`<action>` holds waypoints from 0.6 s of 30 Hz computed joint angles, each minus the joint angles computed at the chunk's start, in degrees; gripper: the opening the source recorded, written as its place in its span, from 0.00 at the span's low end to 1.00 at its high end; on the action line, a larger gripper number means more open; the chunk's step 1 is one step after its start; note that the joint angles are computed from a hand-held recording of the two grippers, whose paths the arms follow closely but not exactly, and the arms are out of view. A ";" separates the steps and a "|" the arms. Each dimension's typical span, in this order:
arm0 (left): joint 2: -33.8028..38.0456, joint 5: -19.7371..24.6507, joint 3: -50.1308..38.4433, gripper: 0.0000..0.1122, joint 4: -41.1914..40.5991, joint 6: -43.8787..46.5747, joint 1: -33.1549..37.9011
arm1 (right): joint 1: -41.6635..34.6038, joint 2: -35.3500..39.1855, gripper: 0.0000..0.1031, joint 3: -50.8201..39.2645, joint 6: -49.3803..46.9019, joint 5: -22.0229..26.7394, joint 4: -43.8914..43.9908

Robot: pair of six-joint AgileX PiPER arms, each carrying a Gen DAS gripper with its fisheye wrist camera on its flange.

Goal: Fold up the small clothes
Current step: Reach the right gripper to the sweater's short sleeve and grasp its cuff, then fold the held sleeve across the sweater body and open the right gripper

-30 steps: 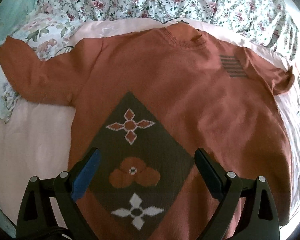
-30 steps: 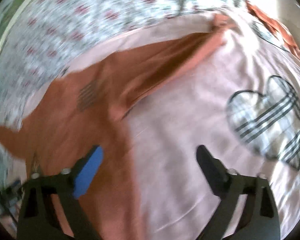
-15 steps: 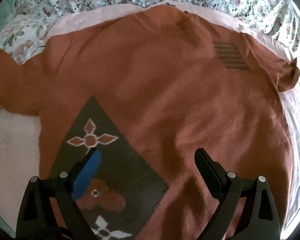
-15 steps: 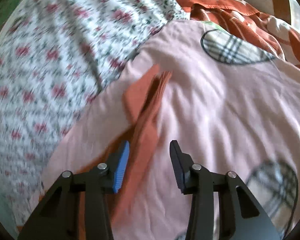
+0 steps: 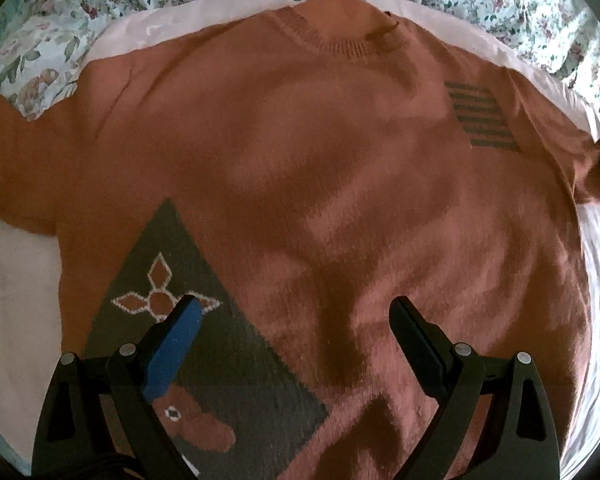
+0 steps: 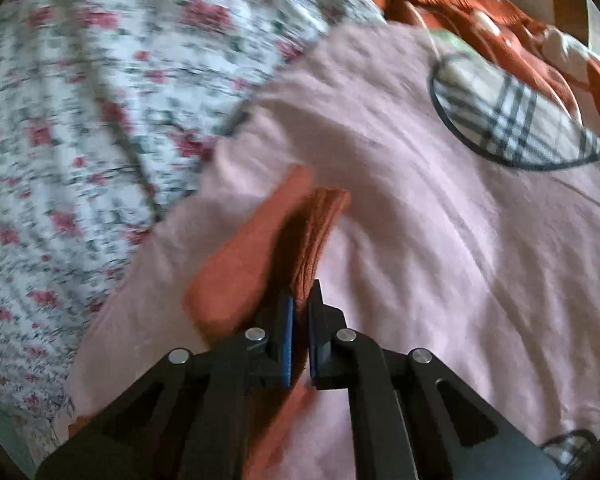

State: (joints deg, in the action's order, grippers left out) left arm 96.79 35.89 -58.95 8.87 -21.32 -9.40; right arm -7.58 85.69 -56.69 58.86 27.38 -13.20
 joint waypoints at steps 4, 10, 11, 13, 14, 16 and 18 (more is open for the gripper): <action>-0.38 -0.61 -0.94 0.85 -1.14 1.45 1.41 | 9.61 -3.57 0.06 -1.99 5.11 4.34 -4.97; -3.72 -2.10 0.07 0.85 -4.12 5.40 5.07 | 27.26 1.14 0.06 -9.25 8.95 5.63 -4.66; -4.46 -2.35 0.56 0.85 -4.78 6.06 5.62 | 29.85 3.36 0.06 -10.75 8.80 3.97 -3.25; -7.02 -2.61 2.62 0.85 -6.06 7.87 7.10 | 34.13 8.58 0.06 -14.82 7.76 1.57 -0.39; -7.97 -2.75 3.28 0.85 -7.05 9.13 8.06 | 36.34 11.86 0.06 -17.62 6.21 0.39 1.83; -9.70 -3.19 5.01 0.85 -9.28 12.78 10.45 | 40.04 17.71 0.06 -22.69 3.47 -1.92 6.22; -11.86 -3.12 6.91 0.85 -10.57 15.33 12.19 | 43.47 24.77 0.06 -30.06 -0.58 -2.10 11.49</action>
